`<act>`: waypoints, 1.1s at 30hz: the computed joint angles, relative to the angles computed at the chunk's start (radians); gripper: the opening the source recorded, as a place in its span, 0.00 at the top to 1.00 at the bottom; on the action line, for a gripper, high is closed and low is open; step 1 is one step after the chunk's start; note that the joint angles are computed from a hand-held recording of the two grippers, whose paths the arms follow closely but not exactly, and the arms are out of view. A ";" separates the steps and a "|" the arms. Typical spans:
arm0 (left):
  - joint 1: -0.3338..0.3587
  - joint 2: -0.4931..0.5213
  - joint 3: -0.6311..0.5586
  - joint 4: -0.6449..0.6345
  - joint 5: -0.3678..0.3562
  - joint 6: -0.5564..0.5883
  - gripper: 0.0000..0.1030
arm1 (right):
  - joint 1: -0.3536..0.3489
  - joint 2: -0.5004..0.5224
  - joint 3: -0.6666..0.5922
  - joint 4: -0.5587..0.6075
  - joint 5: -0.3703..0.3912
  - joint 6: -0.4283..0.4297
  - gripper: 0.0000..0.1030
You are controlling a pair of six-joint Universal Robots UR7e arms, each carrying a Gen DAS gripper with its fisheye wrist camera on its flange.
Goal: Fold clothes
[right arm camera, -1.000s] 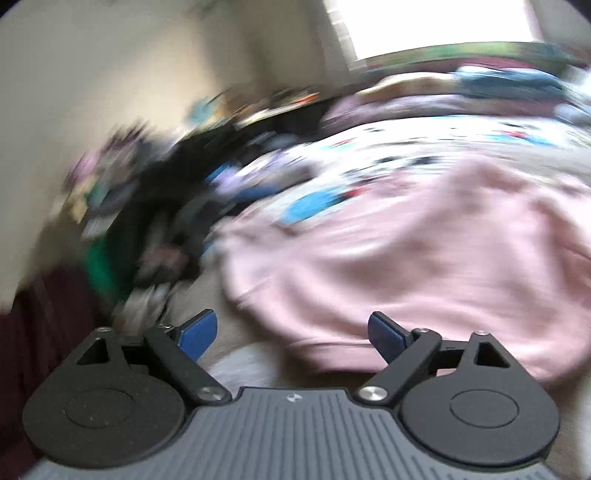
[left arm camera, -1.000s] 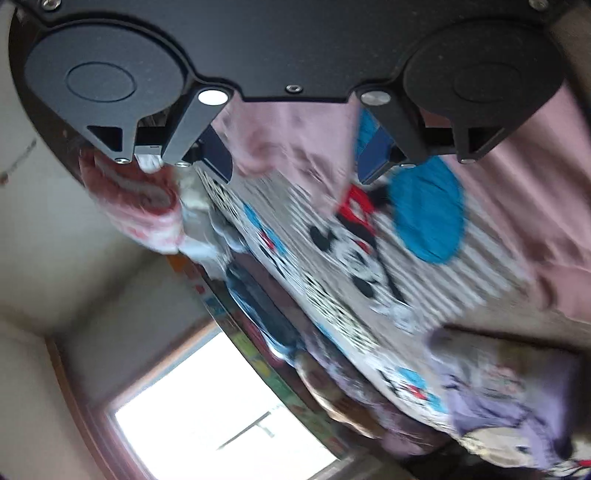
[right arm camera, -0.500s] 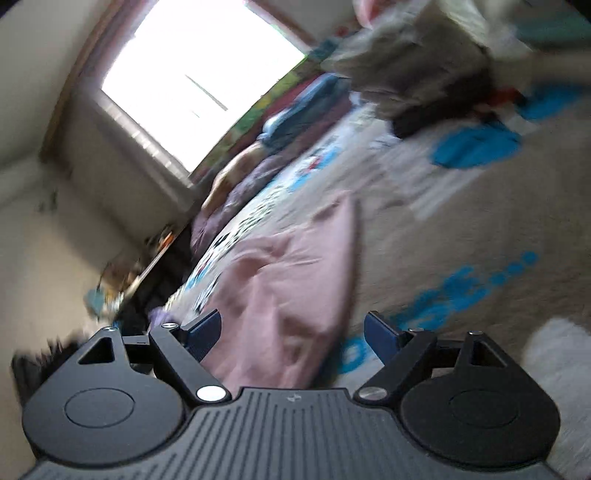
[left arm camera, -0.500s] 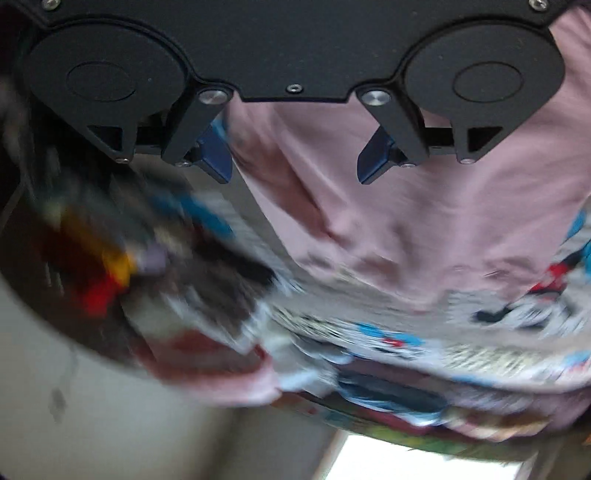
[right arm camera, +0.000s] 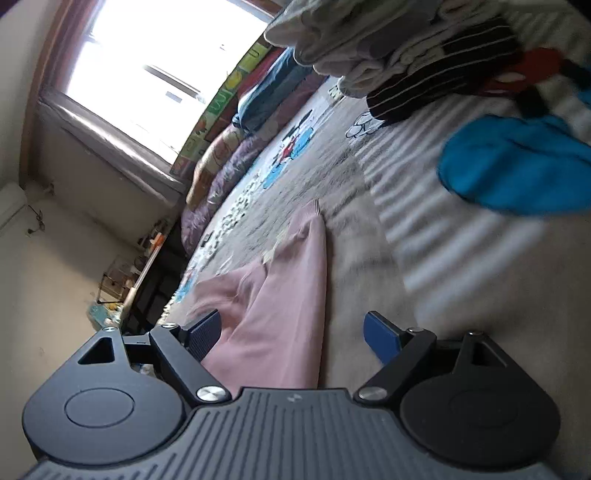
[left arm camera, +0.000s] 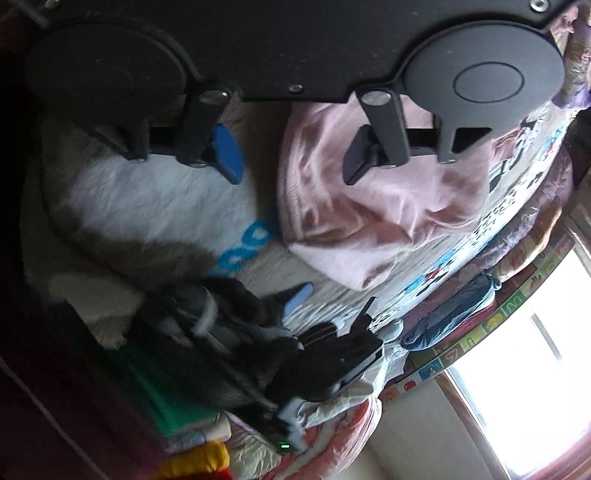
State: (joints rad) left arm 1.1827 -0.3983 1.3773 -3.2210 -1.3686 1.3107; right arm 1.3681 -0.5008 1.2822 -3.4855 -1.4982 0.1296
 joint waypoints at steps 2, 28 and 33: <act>0.004 0.015 -0.017 -0.022 0.016 0.037 0.51 | 0.004 0.024 -0.082 0.085 -0.012 -0.030 0.19; 0.000 0.035 0.012 -0.097 0.010 0.186 0.66 | -0.001 0.019 -0.148 -0.060 -0.067 -0.075 0.94; -0.001 0.045 0.038 -0.172 0.004 0.265 0.71 | -0.016 -0.047 -0.011 -0.181 -0.079 -0.047 0.95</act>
